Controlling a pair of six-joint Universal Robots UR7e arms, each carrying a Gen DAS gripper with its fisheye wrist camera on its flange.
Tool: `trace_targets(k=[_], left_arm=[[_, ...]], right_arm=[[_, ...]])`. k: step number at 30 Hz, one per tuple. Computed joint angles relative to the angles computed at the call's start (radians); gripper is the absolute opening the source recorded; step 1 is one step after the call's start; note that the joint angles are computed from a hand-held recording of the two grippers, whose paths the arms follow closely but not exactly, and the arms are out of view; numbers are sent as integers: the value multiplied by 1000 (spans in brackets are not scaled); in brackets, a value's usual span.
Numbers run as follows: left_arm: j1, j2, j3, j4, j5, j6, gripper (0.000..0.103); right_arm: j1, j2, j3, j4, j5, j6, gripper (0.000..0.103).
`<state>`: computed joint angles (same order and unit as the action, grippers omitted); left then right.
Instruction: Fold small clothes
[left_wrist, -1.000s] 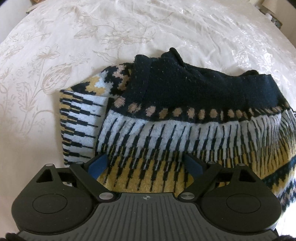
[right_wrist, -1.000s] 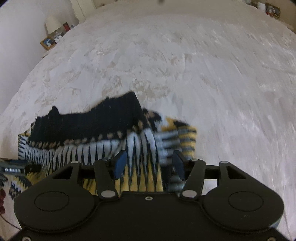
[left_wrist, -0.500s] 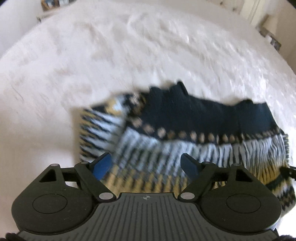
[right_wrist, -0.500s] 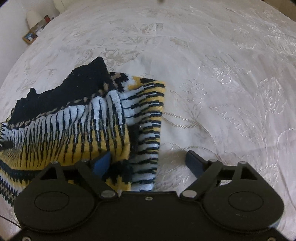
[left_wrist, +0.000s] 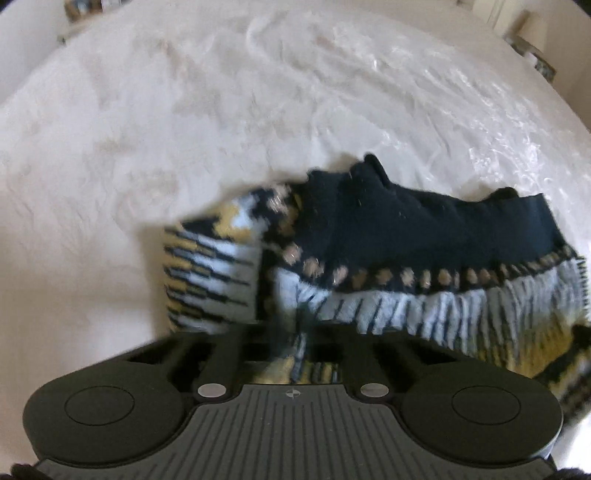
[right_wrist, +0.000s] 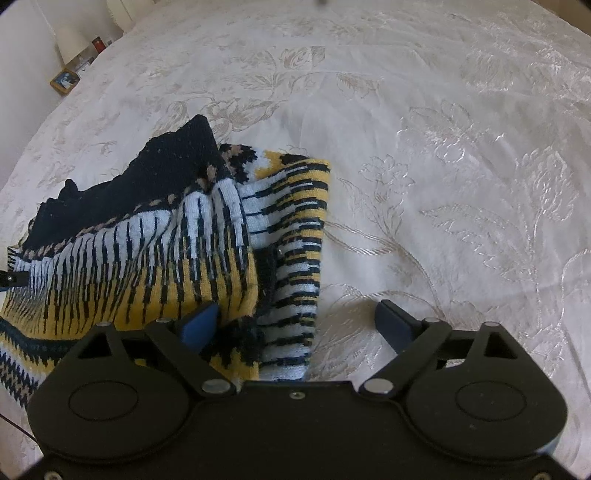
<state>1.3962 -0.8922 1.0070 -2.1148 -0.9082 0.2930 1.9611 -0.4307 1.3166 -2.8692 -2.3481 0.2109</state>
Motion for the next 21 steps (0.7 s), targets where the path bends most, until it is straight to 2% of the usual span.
trace_targets(k=[5,9,15,16,17,18,21], left_arm=[[-8,9,24,-89,86,23,5],[-12,14,24,-74,105,-2,8],[-23,-11,11,-16,68,-50,12],[-27,-22,26,-31,63,-57,16],[-33,-39,47,-48,51,-70,33],[-37,-53,63,-58,34,-83,43],[-51,-88,103,-44,-20,-137,47]], right_arm=[[1,-4,4,3,2,1,93],[3,-12,13,10,3,9,94],[5,-22,17,21,11,23,94],[5,-25,22,15,15,27,94],[5,-28,27,9,19,31,94],[6,-32,34,3,22,38,94],[6,-46,62,-15,32,62,95]])
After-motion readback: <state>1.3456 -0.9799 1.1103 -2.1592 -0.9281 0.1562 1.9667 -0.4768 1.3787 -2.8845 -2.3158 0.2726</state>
